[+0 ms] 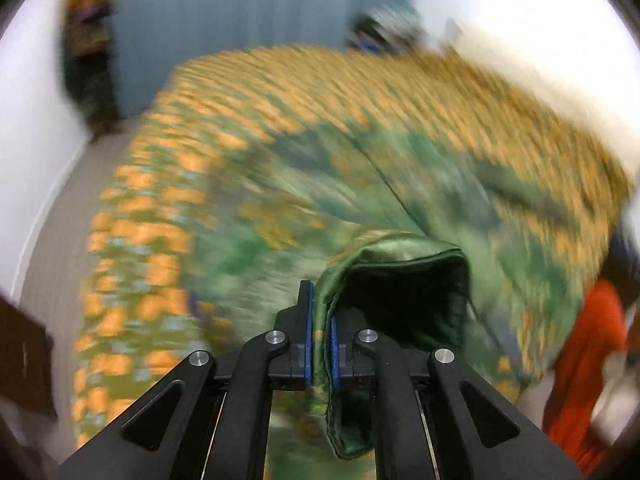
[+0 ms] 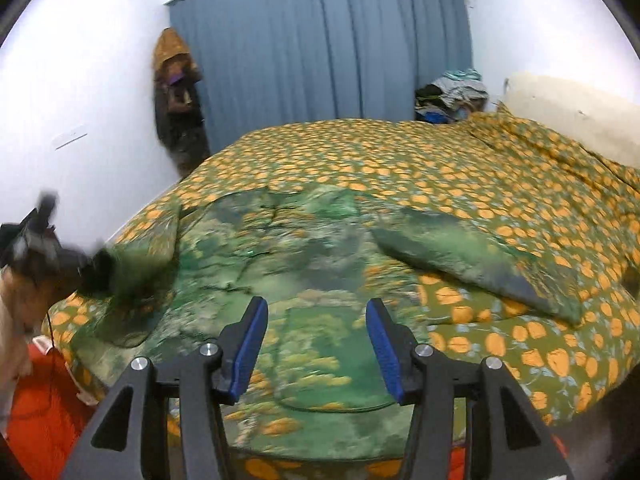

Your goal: Fold large clothes

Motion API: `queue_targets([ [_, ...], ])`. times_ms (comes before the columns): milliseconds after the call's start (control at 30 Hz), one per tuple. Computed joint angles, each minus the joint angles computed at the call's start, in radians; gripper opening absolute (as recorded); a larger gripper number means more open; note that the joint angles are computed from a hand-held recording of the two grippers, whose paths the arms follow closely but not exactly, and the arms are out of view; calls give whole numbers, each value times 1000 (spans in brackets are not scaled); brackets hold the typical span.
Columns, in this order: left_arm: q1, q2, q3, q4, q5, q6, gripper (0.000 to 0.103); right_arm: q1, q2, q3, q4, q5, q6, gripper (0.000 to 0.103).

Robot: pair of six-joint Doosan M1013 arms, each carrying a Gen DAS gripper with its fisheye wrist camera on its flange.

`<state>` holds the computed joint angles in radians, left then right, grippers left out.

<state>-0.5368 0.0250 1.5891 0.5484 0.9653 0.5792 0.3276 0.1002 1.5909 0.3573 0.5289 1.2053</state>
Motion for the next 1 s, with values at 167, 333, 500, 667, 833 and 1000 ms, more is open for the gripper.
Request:
queue_targets([
  [167, 71, -113, 71, 154, 116, -263, 8, 9, -6, 0, 0, 14, -2, 52],
  [333, 126, -205, 180, 240, 315, -545, 23, 8, -7, -5, -66, 2, 51, 52],
  [500, 102, -259, 265, 174, 360, -661, 32, -5, 13, -28, -165, 40, 142, 55],
  [667, -6, -218, 256, 108, 201, -594, 85, -48, 59, -82, -224, 144, 228, 66],
  [833, 2, -111, 218, -176, -41, -330, 94, -121, 155, -187, -236, 416, 293, 66],
  [1000, 21, 6, 168, -374, -35, -158, 94, -167, 213, -217, -152, 549, 245, 66],
])
